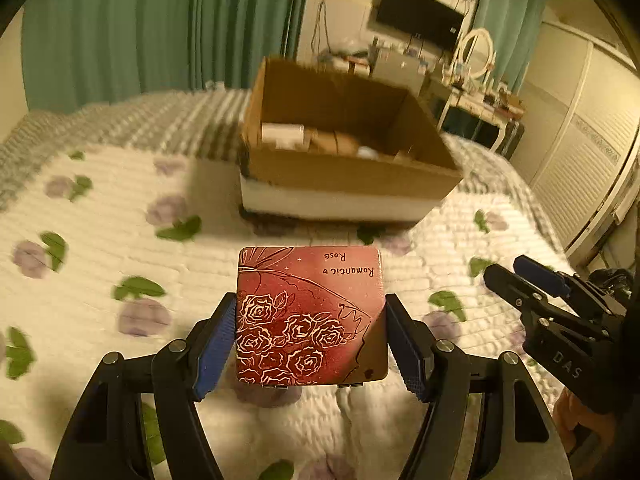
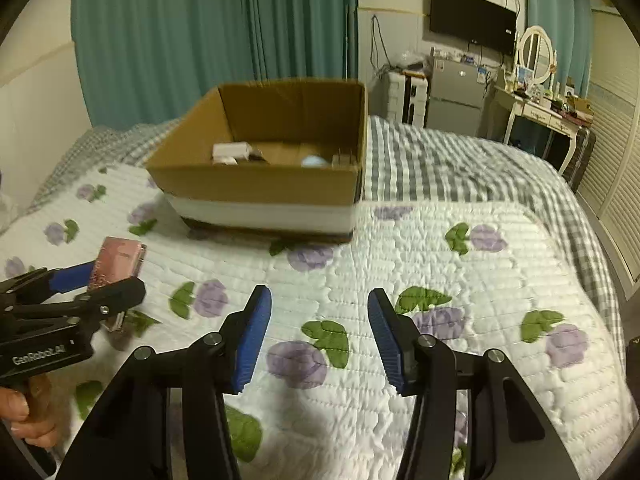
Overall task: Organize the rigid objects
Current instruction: 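Carry card case over box with left tool and release it inside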
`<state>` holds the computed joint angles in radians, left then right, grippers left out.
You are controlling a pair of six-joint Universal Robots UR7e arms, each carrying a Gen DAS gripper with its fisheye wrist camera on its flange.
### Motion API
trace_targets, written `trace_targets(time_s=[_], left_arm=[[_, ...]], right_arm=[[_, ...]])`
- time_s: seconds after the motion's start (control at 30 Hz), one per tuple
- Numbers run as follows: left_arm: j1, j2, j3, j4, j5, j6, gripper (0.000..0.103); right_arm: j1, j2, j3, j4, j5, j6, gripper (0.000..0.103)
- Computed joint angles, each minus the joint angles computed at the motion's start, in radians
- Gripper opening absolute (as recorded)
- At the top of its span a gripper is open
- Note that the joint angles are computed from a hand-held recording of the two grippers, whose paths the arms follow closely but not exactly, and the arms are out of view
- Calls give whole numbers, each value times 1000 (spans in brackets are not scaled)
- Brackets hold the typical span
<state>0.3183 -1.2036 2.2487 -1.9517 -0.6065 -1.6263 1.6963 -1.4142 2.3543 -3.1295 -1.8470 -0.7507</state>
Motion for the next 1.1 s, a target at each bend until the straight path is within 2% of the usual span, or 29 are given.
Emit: trace_targets(time_s=[0.23,0.37,0.57,0.83,1.0,1.1], left_arm=[[-106,-43,-79,253,83,-107,72],[-135,-43,-145,392,132,-167,72],[-154,-61,-215,550,217,-241,72],[-132,-63,-306,716,329,-292,72],[-95,-67,-333,705,390,-242,72],[-61,-66,-338,642,431,-165,72]], right_arm=[[63,-106,9,41,21,16,48],[113,-142,-6,46,34,22,48],[185,-162,-60,44,66,27,48],[260,-126,-161,12,108,30,48],[287,-72,-229,-22,121,18,48],[299,-29,-266,-48,121,1,48]])
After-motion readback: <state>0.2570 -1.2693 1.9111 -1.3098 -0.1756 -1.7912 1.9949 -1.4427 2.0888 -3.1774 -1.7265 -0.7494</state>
